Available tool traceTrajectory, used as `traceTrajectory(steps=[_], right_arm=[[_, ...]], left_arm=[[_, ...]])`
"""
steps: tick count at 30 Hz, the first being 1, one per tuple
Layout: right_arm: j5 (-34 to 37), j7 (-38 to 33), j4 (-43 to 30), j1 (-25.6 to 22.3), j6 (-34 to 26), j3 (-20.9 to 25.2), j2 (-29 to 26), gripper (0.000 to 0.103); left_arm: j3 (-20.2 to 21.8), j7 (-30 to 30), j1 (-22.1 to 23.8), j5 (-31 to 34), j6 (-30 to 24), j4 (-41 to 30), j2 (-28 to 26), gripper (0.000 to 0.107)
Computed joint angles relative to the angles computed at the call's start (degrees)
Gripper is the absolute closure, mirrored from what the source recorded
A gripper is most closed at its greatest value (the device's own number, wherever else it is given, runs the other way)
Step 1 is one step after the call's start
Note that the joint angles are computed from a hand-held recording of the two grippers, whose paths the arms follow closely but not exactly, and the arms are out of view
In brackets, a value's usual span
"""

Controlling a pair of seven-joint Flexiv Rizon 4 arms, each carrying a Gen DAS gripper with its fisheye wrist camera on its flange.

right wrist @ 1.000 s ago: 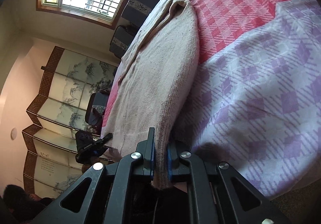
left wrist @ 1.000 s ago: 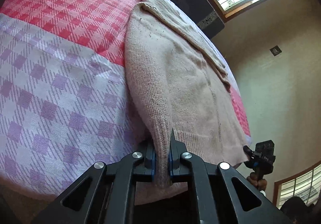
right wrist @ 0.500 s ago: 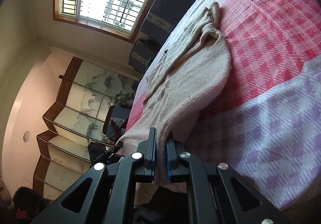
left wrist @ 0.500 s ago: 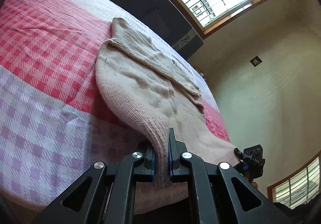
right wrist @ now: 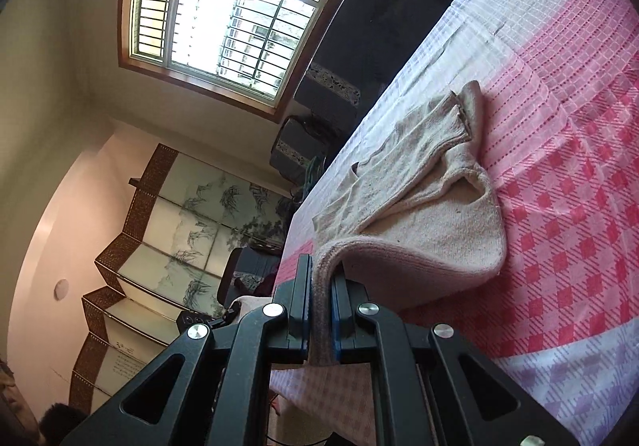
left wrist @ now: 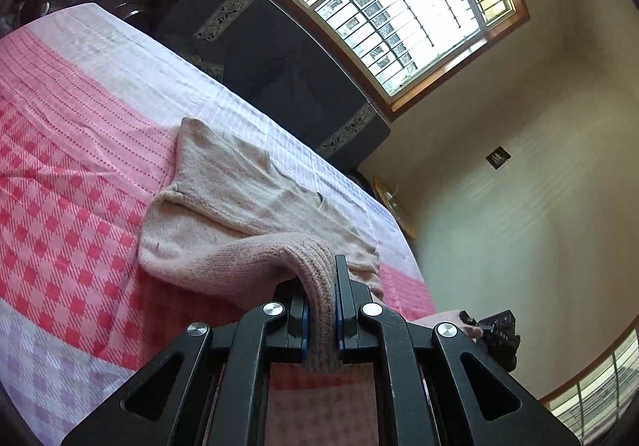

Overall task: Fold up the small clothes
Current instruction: 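Lift the ribbed hem with both grippers and fold it over toward the collar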

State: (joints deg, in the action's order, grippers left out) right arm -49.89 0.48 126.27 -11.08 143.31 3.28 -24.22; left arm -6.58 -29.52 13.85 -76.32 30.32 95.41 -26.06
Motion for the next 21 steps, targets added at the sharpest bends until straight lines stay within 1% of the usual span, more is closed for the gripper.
traceTrajectory(steps=[4,6,8,12,14,17,21], right_arm=[[-4.40,4.99,-7.21,-1.90,-2.38,-1.20,-3.96,0.095],[-6.72,7.83,-10.99,-2.81,-3.29,-1.51,-6.44,0.094],[-9.78,11.15,-15.10,-3.66,-4.81,-1.98,-8.97,0.094],[-16.45,19.14,-24.33,-4.76,-6.47,-3.22,-14.59,0.095],[-19.47,23.31,-28.53,-4.77,-7.19,-4.36,-17.14,0.095],[-23.15,29.91,-34.71,-4.44,-6.97,-6.49,-21.24,0.095],[-25.67,37.33,-41.40,-3.41,-5.84,-9.81,-25.87,0.095]], left_arm=[[-1.70,-3.61,-1.35,1.55,4.03,-6.84,-4.89,0.098],[-2.78,-5.48,-1.86,3.38,6.10,-10.59,-7.64,0.098],[-3.84,-7.39,-2.57,5.89,8.83,-14.51,-10.63,0.098],[-5.53,-13.14,-3.53,12.34,12.25,-22.30,-16.83,0.098],[-6.07,-16.51,-3.83,15.74,12.75,-26.32,-19.90,0.097],[-6.60,-22.52,-4.34,20.92,12.14,-33.39,-25.06,0.097],[-6.63,-29.53,-5.22,28.19,9.52,-43.45,-31.67,0.096]])
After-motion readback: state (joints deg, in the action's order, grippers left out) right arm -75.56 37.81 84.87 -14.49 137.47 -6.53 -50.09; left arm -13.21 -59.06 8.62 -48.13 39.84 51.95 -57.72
